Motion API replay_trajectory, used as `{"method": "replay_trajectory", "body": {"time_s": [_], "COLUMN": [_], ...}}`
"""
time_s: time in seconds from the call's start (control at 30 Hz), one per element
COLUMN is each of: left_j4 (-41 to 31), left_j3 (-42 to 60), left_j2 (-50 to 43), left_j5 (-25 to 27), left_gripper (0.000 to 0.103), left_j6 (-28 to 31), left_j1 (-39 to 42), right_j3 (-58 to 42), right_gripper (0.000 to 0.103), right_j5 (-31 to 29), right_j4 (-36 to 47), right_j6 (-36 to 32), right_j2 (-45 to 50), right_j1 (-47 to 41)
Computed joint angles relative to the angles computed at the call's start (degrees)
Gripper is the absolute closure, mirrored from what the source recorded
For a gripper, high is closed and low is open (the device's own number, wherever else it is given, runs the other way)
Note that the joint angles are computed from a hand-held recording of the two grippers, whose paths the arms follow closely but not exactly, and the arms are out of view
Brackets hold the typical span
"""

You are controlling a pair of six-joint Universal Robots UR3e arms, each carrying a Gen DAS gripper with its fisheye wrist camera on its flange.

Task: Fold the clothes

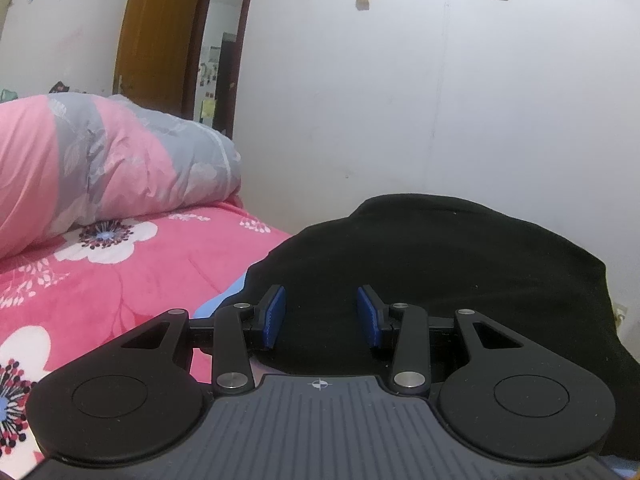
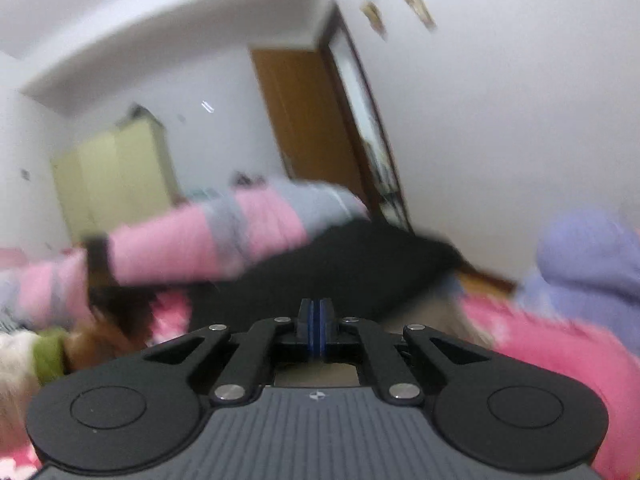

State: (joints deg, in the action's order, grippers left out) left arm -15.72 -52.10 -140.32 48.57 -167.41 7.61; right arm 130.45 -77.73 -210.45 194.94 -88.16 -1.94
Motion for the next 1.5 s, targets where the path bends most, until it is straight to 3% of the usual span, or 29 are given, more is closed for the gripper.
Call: {"method": "replay_trajectory", "body": {"time_s": [0.13, 0.23, 0.37, 0.47, 0.63, 0.8, 0.93, 1.0, 1.07, 1.2, 1.27, 1.4, 1.5], "left_j4": [-0.98, -1.24, -1.68, -2.0, -0.38, -0.81, -2.35, -2.53, -1.91, -1.66, -0.84, 1.22, 2.61], "left_j3": [0.53, 0.85, 3.11, 5.69, 10.1, 13.72, 15.58, 15.41, 14.17, 13.62, 12.59, 10.33, 9.03], "left_j2": [-0.03, -0.38, -2.02, -3.08, -5.0, -6.16, -7.11, -7.18, -6.79, -6.81, -6.29, -5.09, -4.45], "left_j5": [-0.28, -0.91, -2.57, 0.32, 6.84, 8.2, 8.63, 8.68, 8.89, 9.57, 9.35, 8.57, 7.43], "left_gripper": [0.063, 0.063, 0.062, 0.063, 0.063, 0.064, 0.064, 0.063, 0.064, 0.064, 0.064, 0.063, 0.063], "left_j6": [0.46, 0.9, 0.27, -0.96, -7.18, -10.2, -10.09, -10.04, -9.67, -10.09, -10.46, -10.49, -10.01], "left_j1": [0.2, 0.62, 1.39, 0.97, 0.99, 0.77, 0.69, 0.85, 1.1, 1.53, 1.66, 1.68, 1.57], "right_j3": [-8.93, -8.41, -1.75, -3.51, -10.15, -34.07, -48.57, -47.76, -42.14, -41.84, -45.28, -55.0, -56.08], "right_gripper": [0.101, 0.101, 0.101, 0.101, 0.099, 0.099, 0.1, 0.1, 0.1, 0.1, 0.1, 0.099, 0.099], "right_j5": [-0.26, -5.7, 5.34, 3.13, -3.65, -16.79, -14.17, -13.11, -0.85, 6.82, 5.84, -7.94, -4.19], "right_j4": [3.17, -5.71, -7.81, -2.55, -2.26, 11.58, 28.57, 28.11, 28.79, 33.71, 34.77, 38.82, 45.67], "right_j6": [-2.26, -5.94, -10.08, -15.49, -10.76, -21.03, -29.68, -33.9, -36.34, -41.04, -38.09, -30.89, -34.91], "right_j2": [8.49, 14.45, 10.99, 7.47, 8.49, 21.79, 28.8, 28.51, 23.49, 20.88, 21.23, 26.09, 26.31], "right_j1": [4.97, 13.05, 13.06, 14.89, 12.9, 16.46, 16.78, 17.76, 15.4, 15.55, 14.12, 14.29, 15.69]}}
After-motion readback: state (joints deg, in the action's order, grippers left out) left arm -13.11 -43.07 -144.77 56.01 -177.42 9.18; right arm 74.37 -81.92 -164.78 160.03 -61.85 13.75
